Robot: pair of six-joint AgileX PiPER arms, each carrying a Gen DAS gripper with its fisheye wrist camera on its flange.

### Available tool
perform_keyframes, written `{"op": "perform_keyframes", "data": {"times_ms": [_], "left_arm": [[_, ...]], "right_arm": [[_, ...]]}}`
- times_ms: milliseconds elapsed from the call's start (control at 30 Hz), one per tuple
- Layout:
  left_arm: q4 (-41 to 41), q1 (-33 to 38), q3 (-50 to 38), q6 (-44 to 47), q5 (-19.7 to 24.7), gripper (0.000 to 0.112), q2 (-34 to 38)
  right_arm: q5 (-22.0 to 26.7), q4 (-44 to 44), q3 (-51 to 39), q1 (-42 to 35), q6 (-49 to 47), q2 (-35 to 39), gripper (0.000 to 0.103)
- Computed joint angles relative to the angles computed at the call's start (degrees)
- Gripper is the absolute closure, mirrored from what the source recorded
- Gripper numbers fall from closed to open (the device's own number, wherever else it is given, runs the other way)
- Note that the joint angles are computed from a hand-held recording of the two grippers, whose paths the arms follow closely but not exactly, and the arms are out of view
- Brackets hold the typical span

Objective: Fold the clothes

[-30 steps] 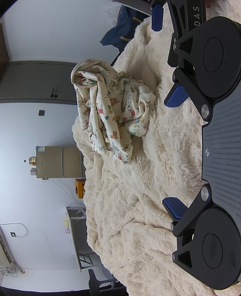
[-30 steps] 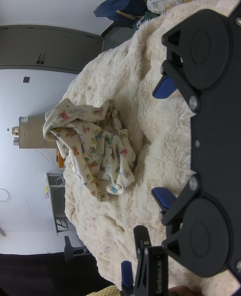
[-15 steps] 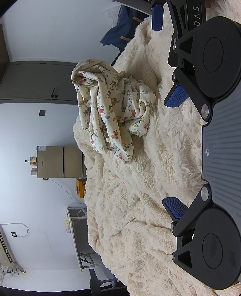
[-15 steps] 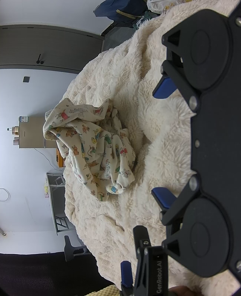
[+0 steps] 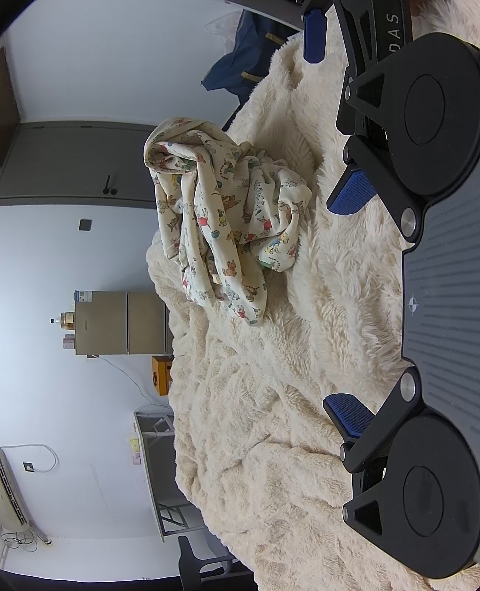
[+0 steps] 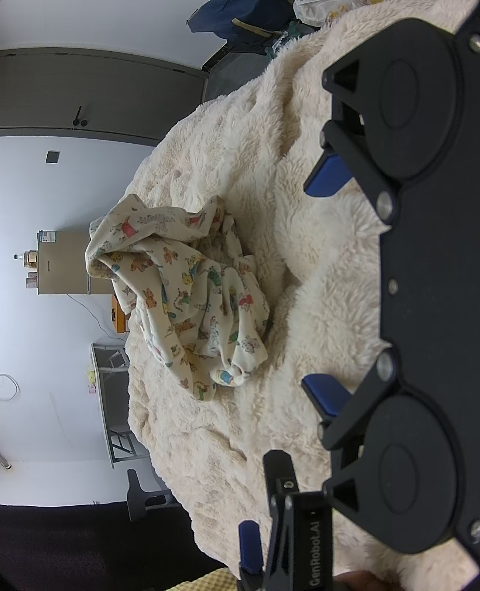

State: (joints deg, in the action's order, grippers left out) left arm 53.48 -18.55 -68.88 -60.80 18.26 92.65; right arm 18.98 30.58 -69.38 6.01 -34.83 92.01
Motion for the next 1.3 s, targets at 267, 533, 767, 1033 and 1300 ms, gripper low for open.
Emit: {"op": "perform_keyframes", "data": {"times_ms": [267,533,767,1033,1300], "left_arm": [[-0.1,0.0,-0.1,0.1,0.0,0.009,0.1],[-0.4,0.0,-0.1,0.4,0.0,0.009,-0.2],[-0.8,0.1,0.1,0.9,-0.2,0.009,-0.6],[-0.6,0.1,0.2,0.7,-0.1,0.009,-0.7],[-0.5,0.2,0.4,0.5,-0.1,0.009,-0.7]], "right_arm": [[0.2,0.2,-0.2,-0.1,-0.2,0.2,0.000],[0.4,0.3,-0.4,-0.2,-0.3,0.2,0.000],[0.7,0.7,-0.7,-0.4,-0.8,0.2,0.000],[0.7,0.9,-0.6,-0.3,-1.1,0.3,0.000],[0.7,0.7,-0.6,-0.3,-0.8,0.4,0.000]]}}
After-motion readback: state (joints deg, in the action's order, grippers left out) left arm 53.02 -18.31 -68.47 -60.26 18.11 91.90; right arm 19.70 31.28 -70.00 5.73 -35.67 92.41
